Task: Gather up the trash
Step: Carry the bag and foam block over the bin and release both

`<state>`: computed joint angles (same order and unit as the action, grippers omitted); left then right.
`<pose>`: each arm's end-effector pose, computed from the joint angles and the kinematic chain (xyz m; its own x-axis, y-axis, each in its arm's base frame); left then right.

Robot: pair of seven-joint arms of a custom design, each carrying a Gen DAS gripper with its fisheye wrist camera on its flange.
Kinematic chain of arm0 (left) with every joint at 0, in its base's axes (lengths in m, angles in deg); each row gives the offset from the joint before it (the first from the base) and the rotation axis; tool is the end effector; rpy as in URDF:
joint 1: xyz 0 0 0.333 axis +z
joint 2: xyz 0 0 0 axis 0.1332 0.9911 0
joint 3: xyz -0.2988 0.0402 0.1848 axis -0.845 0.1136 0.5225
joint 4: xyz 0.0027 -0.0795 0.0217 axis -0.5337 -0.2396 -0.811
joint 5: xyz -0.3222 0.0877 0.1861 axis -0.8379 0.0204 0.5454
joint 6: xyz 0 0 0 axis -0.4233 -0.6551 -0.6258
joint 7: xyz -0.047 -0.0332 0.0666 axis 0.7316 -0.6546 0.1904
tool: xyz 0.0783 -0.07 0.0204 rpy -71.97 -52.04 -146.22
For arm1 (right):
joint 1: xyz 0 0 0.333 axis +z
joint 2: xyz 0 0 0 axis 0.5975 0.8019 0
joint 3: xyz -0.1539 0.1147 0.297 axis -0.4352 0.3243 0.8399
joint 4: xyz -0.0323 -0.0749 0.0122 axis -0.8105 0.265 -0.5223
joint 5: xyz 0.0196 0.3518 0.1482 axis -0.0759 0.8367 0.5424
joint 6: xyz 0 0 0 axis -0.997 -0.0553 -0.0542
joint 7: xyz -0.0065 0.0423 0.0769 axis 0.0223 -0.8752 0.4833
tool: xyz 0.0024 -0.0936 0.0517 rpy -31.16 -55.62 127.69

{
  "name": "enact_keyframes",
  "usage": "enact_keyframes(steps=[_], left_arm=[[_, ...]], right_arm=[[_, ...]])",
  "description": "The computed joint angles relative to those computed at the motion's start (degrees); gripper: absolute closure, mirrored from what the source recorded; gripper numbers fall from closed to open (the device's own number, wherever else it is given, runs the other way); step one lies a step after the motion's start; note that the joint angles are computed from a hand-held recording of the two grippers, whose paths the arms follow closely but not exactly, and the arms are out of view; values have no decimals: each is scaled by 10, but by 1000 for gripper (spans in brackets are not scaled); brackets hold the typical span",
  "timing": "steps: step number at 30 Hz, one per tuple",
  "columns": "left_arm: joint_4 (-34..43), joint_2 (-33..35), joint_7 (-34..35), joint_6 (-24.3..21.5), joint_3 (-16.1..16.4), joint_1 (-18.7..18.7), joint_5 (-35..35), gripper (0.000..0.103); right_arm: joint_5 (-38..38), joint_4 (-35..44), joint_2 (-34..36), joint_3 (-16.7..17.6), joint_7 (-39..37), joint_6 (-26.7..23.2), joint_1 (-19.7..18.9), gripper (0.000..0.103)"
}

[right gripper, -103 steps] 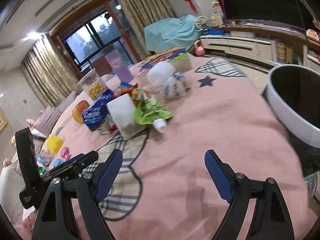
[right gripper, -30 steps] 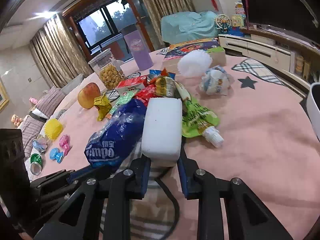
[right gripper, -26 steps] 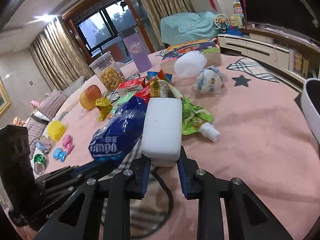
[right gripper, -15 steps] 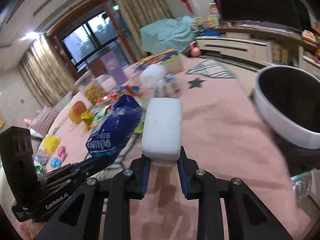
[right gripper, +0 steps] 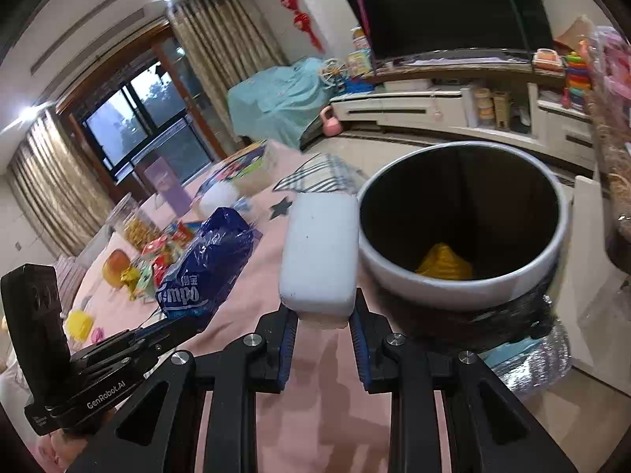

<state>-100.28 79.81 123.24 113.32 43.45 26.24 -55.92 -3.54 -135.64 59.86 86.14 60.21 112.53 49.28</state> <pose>0.6812 -0.0391 0.4722 -0.2105 -0.9573 0.1980 -0.6738 -0.0047 -0.7389 0.6876 0.2368 0.4790 0.2392 -0.9036 -0.3555 -0.6762 0.1077 -0.7288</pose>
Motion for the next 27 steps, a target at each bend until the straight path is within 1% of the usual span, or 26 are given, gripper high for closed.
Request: enact_keyframes(steps=[3, 11, 14, 17, 21, 27], left_arm=[[23, 13, -15, -8, 15, -25, 27, 90], [82, 48, -60, -34, 36, -68, 91, 90], [105, 60, -75, -48, 42, -81, 113, 90], [124, 71, -91, -58, 52, -94, 133, 90], [161, 90, -120, -82, 72, -117, 165, 90], [207, 116, -143, -112, 84, -137, 194, 90]], right_arm=[[-3, -1, -3, -15, 11, 4, 0, 77], [-30, 2, -5, -50, 43, 4, 2, 77], [-39, 10, 2, -57, 55, -1, -2, 77], [-46, 18, 8, -60, 65, -8, -5, 77], [-52, 25, 14, -61, 70, -18, -13, 77], [-59, 47, 26, -63, 74, -37, -20, 77]])
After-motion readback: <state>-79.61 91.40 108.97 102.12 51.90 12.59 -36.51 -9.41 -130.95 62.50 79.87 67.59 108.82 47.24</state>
